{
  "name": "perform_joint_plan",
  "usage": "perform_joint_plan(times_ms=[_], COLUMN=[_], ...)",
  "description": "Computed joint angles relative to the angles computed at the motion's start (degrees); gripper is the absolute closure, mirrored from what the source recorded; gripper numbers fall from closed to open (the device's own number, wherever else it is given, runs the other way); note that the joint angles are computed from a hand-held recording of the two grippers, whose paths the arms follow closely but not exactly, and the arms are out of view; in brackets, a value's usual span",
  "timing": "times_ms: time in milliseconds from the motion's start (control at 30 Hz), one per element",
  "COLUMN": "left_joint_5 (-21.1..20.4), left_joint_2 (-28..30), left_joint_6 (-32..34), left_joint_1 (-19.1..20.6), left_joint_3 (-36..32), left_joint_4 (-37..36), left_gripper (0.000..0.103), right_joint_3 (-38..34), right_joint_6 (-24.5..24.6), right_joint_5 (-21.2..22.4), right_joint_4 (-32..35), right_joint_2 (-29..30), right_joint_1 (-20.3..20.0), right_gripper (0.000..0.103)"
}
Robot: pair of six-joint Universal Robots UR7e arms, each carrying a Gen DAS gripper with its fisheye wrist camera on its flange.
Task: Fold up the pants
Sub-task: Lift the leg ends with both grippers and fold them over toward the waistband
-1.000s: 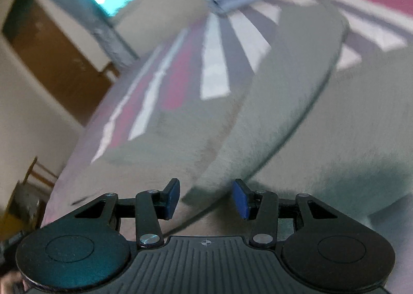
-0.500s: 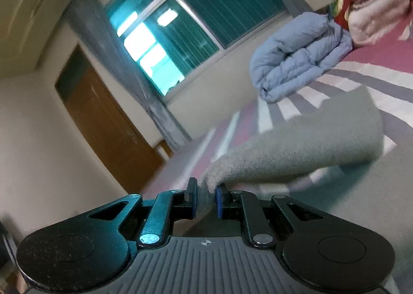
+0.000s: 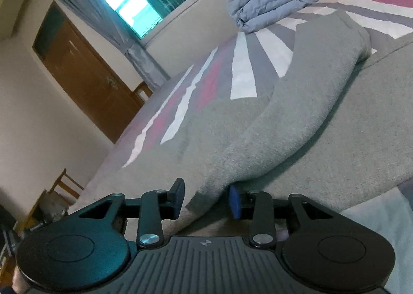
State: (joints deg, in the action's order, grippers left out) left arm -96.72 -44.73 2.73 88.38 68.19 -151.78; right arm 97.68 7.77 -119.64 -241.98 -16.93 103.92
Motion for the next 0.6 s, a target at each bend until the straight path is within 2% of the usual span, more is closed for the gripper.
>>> perform_joint_plan(times_ms=[33,67,100,133,167,233,333,433,467,500,567,600], left_joint_5=[0.12,-0.17,-0.67,-1.17,-1.49,-2.59,-3.18,-3.12,-2.47,-1.31,1.76,0.52], left_joint_2=[-0.25,-0.25,-0.46,-0.85,-1.21,-1.22,-0.36,1.45,2.18,2.85,3.69,4.32], left_joint_6=[-1.15,-2.23,-3.05,-3.67,-4.31,-5.14,-4.75,-4.67,-4.52,-4.13,-2.36,-0.84], left_joint_1=[-0.01,0.02,0.22,0.49,0.65,0.85,0.66,0.09,-0.23,-0.6,-1.7,-1.95], left_joint_3=[0.39,0.34,0.94,1.76,2.75,2.95,0.81,-2.58,-3.93,-5.32,-7.15,-8.41], left_joint_4=[-0.28,-0.56,-1.57,-2.82,-4.51,-5.53,-3.15,0.11,1.49,3.38,5.33,5.59], left_gripper=[0.071,0.066,0.055,0.049,0.045,0.046,0.052,0.058,0.066,0.084,0.089,0.091], right_joint_3=[0.65,0.79,1.3,0.8,1.38,0.25,-0.91,-6.46,-6.68,-7.4,-8.4,-8.64], right_joint_6=[0.86,1.71,2.36,3.09,3.49,3.93,5.58,7.88,8.54,9.19,10.19,10.58], right_joint_5=[-0.25,-0.47,-0.66,-1.22,-1.31,-2.11,-2.78,-3.81,-3.51,-3.9,-4.97,-4.88], right_joint_4=[0.03,0.43,0.01,0.59,-0.18,1.02,4.44,12.17,12.43,13.47,15.8,17.22], right_joint_2=[-0.16,-0.13,-0.19,-0.37,-0.43,-0.78,-1.93,-2.32,-2.3,-2.28,-2.29,-2.53], right_joint_1=[0.11,0.21,0.36,0.86,0.95,1.44,1.79,1.62,1.47,1.5,1.54,1.34], right_gripper=[0.065,0.065,0.065,0.065,0.065,0.065,0.064,0.064,0.064,0.064,0.064,0.083])
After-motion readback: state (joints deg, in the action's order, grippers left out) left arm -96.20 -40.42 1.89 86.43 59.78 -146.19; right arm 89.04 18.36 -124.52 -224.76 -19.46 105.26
